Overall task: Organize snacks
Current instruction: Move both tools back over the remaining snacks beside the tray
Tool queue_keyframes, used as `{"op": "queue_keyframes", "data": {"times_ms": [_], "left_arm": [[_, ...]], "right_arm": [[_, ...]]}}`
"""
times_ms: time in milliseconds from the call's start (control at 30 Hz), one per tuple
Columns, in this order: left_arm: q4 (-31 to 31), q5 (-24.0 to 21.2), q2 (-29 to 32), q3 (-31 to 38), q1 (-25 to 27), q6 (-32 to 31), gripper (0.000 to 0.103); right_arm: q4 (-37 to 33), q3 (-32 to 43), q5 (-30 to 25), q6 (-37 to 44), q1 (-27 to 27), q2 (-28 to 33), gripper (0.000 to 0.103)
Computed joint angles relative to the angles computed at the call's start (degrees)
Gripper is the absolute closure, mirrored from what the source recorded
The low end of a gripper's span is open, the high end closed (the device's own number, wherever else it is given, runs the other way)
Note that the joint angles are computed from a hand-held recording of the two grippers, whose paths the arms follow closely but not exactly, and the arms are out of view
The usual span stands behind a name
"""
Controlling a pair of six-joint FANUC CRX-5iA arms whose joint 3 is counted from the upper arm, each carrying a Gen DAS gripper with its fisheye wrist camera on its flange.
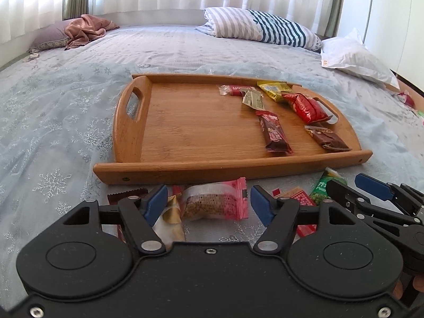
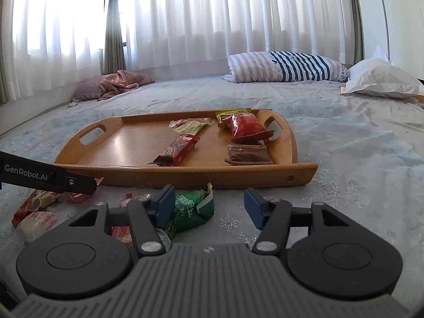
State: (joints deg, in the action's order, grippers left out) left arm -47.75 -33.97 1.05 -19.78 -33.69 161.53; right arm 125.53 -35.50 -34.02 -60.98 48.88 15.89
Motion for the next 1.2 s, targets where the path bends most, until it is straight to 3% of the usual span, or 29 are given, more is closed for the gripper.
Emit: {"op": "queue_keyframes", "data": {"times_ms": [133, 367, 500, 633, 733, 833, 967, 1200], "left_arm": [[-0.2, -0.2, 0.4, 0.0, -0.2, -0.8, 0.024], [1.5, 0.5, 0.2, -0.9, 1.1, -0.8, 0.023], [-0.7, -0.8, -1.5, -1.0, -0.7, 2.0, 0.029], [3.1, 4.5, -4.6, -3.5, 1.1, -2.0, 0.054], [13.3, 11.1, -5.6, -6.8, 5.9, -12.1, 0.054], [13.6, 9.7, -4.2, -6.2, 6.1, -11.6, 0.055], [15.7, 11.5, -3.4, -6.7, 7.0, -12.8, 0.045], [7.3, 6.1, -2.8, -3.6, 2.3, -6.3, 0.027]], "right_arm": [[1.0, 0.8, 0.8, 0.1, 0.0, 0.7, 0.037], [1.8, 2.1, 3.2, 1.7, -0.2, 1.8, 0.035], [2.0, 2.1, 3.3, 2.5, -0.1, 2.0, 0.033], [2.6, 2.3, 3.9, 1.9, -0.5, 2.1, 0.029], [2.8, 2.4, 3.8, 2.1, -0.5, 2.2, 0.029], [3.0, 2.5, 3.9, 2.1, -0.6, 2.3, 0.029], [3.4, 2.5, 4.1, 1.8, -0.7, 2.3, 0.029], [3.9, 2.6, 4.2, 1.5, -1.0, 2.4, 0.028]]}}
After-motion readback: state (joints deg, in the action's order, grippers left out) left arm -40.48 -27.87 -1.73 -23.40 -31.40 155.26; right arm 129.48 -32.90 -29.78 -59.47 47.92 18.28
